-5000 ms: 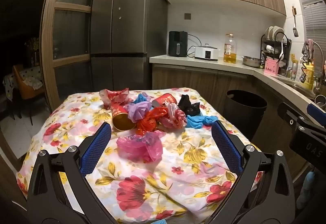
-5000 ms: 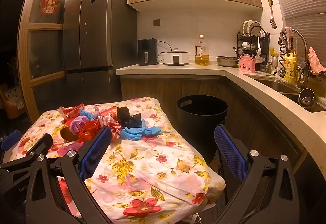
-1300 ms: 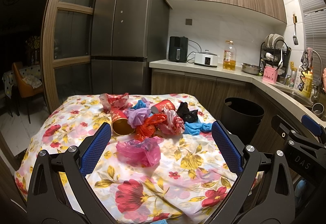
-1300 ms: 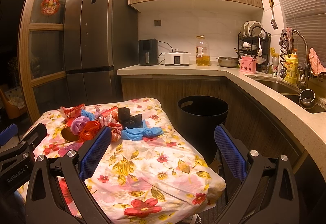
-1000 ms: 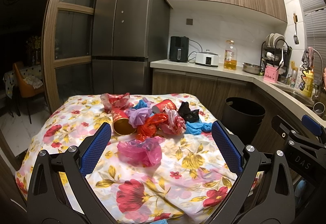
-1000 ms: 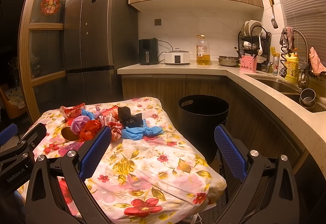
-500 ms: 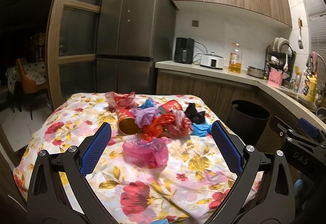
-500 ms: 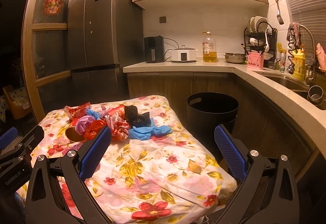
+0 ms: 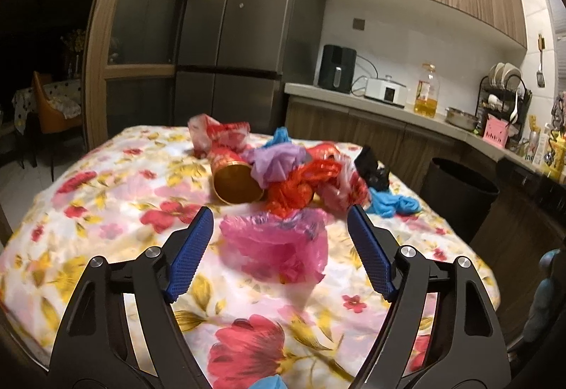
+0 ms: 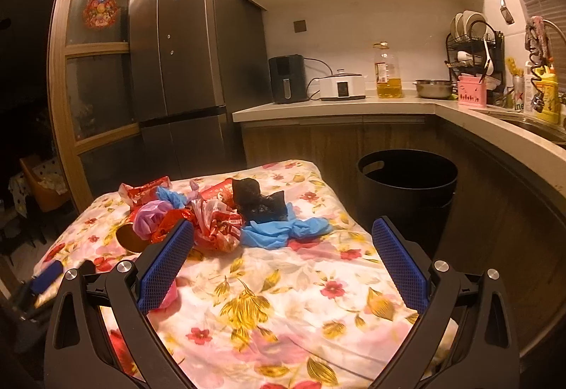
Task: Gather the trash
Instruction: 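Grasp the pink plastic bag with the left tool while the right tool grasps the red printed bag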
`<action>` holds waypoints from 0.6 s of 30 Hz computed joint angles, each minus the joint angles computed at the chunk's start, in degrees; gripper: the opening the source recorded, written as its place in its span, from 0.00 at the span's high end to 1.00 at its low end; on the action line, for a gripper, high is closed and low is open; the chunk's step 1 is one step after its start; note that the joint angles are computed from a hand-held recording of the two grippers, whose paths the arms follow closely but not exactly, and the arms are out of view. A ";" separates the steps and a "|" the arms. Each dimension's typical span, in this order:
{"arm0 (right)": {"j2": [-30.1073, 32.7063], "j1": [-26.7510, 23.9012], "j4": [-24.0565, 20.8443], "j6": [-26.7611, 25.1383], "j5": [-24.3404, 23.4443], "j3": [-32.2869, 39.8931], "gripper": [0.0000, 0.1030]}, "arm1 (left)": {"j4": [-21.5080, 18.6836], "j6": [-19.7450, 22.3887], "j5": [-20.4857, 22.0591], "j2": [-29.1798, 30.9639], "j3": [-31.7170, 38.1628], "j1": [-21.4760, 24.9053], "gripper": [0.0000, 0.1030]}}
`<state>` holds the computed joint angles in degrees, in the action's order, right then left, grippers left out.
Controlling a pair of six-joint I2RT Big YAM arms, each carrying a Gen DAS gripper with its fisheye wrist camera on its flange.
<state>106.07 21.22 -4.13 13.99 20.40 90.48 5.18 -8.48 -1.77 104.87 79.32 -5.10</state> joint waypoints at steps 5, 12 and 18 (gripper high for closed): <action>3.87 -0.24 -1.39 -0.61 -1.93 4.28 0.07 | -2.00 -1.53 1.88 4.36 4.76 1.21 0.25; 9.42 -0.63 -4.41 -1.44 -4.08 11.34 0.11 | -8.75 -0.58 3.32 10.23 12.84 1.26 0.28; 15.09 -1.15 -7.97 -1.77 -5.84 18.96 0.20 | -14.74 -0.48 6.19 13.91 18.23 1.83 0.49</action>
